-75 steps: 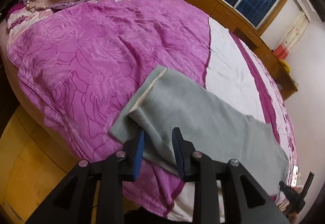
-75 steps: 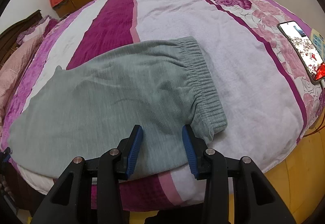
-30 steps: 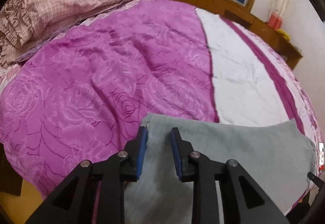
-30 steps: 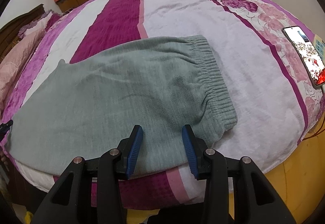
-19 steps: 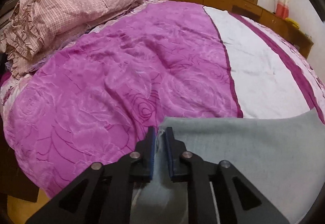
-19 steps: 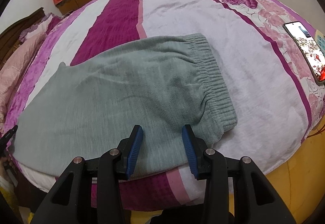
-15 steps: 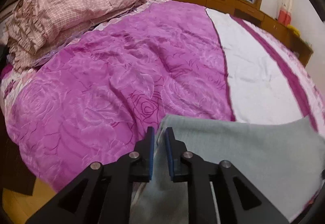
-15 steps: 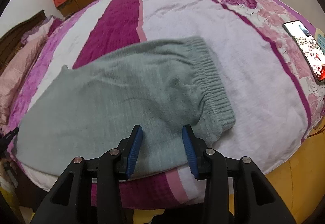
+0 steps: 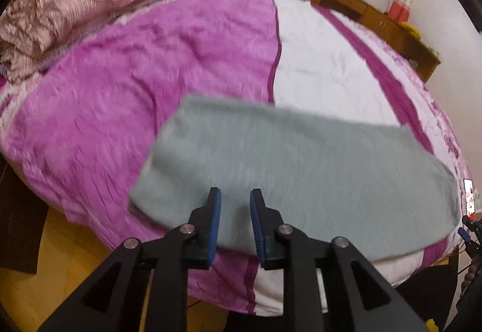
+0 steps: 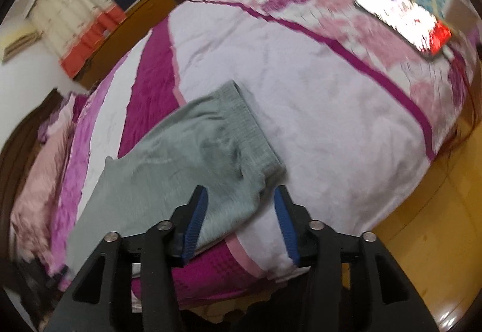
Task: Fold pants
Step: 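Move the right tool to the elastic waistband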
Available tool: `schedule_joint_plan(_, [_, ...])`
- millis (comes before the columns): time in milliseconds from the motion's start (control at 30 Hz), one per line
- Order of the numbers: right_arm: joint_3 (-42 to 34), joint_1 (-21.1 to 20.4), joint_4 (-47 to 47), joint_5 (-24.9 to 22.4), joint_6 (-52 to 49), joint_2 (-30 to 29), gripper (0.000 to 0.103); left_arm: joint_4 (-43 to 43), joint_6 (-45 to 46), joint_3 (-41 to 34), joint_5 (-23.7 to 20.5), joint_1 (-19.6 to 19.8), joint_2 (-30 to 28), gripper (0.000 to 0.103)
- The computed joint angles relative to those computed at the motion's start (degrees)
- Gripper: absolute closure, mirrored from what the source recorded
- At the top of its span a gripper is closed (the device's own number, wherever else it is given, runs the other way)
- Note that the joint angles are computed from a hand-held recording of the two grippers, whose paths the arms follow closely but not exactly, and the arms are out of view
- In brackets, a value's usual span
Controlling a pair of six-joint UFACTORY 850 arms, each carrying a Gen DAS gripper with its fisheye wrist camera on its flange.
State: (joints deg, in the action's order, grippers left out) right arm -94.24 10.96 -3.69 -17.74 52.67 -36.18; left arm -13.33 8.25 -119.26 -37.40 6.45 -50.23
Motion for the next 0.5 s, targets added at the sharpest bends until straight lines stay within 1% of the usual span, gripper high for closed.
schedule_joint_plan(33, [0.1,-0.2,5.5,0.2,-3.5,-0.3,0.062,0.3,-0.4,0.4,0.0,0.0,-0.1,0.083])
schedule_joint_plan(100, [-0.4,-0.6,14.6,-0.1,-9.9,-1.2,0.062,0.3,-0.4,2.1,1.6,-0.1,0.5,0.082])
schedule_joint_plan(200, [-3.2,-0.5,19.6,-1.9,-12.8,-4.0,0.061,2.1,-0.7,2.3,1.9,-0.4,0.4,0.082])
schedule_joint_plan(233, [-4.4,-0.2,18.5,-2.1,-11.7,-5.0,0.061,2.6,-0.9,2.3,2.0,-0.5,0.5,0.082])
schedule_joint_plan(267, [-5.7,0.2,15.0,-2.3,-8.7,-5.9,0.058,2.8,-1.1,2.5,2.2,-0.5,0.5,0.082])
schedule_joint_plan(367, [-8.0,1.2,2.8,-1.5,1.6,-7.5,0.054,3.5,-1.9,2.9,2.8,-0.8,0.6,0.081])
schedule_joint_plan(433, [-8.4,1.6,-5.5,-0.6,9.2,-8.0,0.054,3.7,-1.6,2.6,2.5,-0.7,0.5,0.078])
schedule_joint_plan(500, [-7.6,1.7,-11.5,1.2,15.2,-7.8,0.054,4.2,-1.3,1.9,1.8,-0.9,0.1,0.076])
